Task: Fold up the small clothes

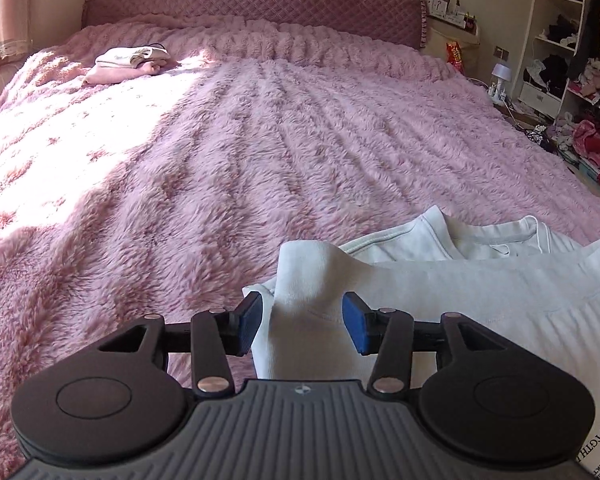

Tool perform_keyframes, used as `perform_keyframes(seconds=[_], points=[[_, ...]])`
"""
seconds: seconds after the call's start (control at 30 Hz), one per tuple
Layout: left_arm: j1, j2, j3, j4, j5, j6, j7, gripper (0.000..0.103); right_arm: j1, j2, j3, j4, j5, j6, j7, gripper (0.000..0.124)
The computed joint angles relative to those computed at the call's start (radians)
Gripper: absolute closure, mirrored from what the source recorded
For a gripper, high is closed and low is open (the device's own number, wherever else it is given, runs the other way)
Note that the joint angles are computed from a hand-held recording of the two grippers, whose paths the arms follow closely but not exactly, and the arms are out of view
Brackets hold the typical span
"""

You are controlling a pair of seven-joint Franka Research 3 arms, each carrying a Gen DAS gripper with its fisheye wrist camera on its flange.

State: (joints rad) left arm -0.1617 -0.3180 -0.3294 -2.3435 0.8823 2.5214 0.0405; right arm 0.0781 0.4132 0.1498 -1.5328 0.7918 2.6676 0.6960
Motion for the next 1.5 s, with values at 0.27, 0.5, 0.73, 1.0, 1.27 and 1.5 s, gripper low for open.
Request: perform_keyframes(seconds=[0.27, 0.5, 0.73, 1.0, 1.27, 1.5], points=[[-0.001, 0.033, 0.002, 0.015, 0.019, -0.008, 0.008, 0.093, 0.013, 0.074, 0.023, 0.069, -0.006, 0.045, -0.010, 0.061], [0.018, -0.012, -0.044, 0.002, 0.177, -0.064, -0.217, 0.094, 0.019, 0.101, 0.046, 0.083, -0.032, 0.096, -0.005, 0.119], [-0.008, 0.048, -0.001, 0.023, 0.092, -0.100, -0.240, 0.093, 0.076, 0.121, 0.017, 0.084, -0.065, 0.204, 0.094, 0.119], [-0.017, 0.020, 0.036, 0.003, 0.009, -0.057, -0.152, 0.080, 0.075, 0.122, 0.006, 0.057, -0.221, 0.236, 0.252, 0.086], [-0.067, -0.294, -0.024, -0.215, -0.092, -0.006, -0.197, 0.080, -0.255, -0.223, 0.190, -0.288, 0.295, -0.040, -0.121, 0.077], [-0.189, -0.576, -0.118, -0.423, -0.273, 0.015, -0.299, 0.080, -0.254, -0.463, 0.056, -0.558, 0.336, -0.220, -0.252, 0.074]])
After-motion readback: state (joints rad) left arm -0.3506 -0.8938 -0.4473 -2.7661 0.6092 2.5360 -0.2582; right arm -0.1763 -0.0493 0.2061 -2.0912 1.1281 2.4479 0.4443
